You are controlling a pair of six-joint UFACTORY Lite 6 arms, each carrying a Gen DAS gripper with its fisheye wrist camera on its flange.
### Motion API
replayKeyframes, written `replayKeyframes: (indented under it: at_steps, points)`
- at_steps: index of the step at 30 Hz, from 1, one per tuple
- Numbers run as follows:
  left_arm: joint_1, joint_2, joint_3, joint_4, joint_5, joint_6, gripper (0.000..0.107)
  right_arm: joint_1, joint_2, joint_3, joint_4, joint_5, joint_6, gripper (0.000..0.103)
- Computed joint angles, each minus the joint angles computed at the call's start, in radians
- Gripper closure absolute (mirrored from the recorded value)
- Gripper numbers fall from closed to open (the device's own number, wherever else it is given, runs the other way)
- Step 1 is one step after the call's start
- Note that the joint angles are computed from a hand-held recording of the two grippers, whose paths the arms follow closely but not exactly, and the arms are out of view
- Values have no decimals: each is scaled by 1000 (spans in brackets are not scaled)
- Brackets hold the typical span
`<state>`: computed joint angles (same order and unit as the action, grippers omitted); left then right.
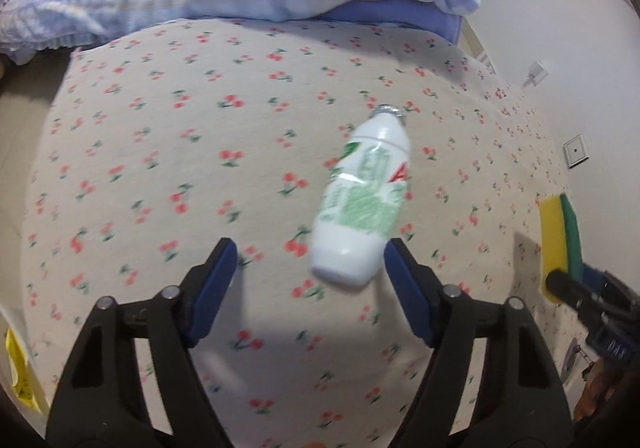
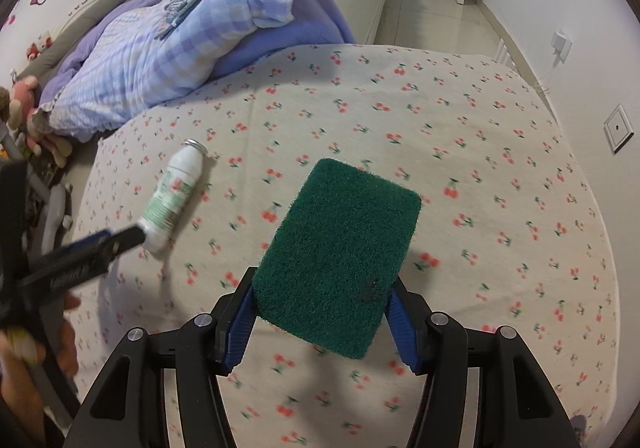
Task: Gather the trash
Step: 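Grasp the white yogurt bottle with the left tool, then carry the bottle to the bin and release it with the left tool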
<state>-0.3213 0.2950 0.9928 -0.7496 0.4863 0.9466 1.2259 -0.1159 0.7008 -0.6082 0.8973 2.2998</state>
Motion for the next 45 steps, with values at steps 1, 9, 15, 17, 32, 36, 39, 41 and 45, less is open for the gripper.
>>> replayKeyframes:
  at_steps: [1,9,15,17,32,36,39,41,45]
  points:
    - [-22,17,17,-12,-1,0,37,11,-14,-15,6,2,9,43]
    - [-115,97,94,53,-47,-94,51,74,-86,-80,19,21,71,43]
    - [-142,75,67,117,-97,-169,75,101,-92,-78,19,39,94,43]
    - [-138,48,38,75,-95,-136,75,109,-96,-75,19,49,99,43]
    - [109,-283,-194,66,82,18,75,191,-30,47,-11,101,146,43]
    - [227,-363,-222,80,167,61,75,199,-7,90,-38,95,158,43]
    - [359,-404,-219,87,258,122,75,194,24,131,-60,79,154,43]
    - [434,-413,-209,88,304,155,75,184,61,175,-64,75,130,43]
    - [598,-394,-162,90,394,235,75,163,163,294,-73,62,63,43]
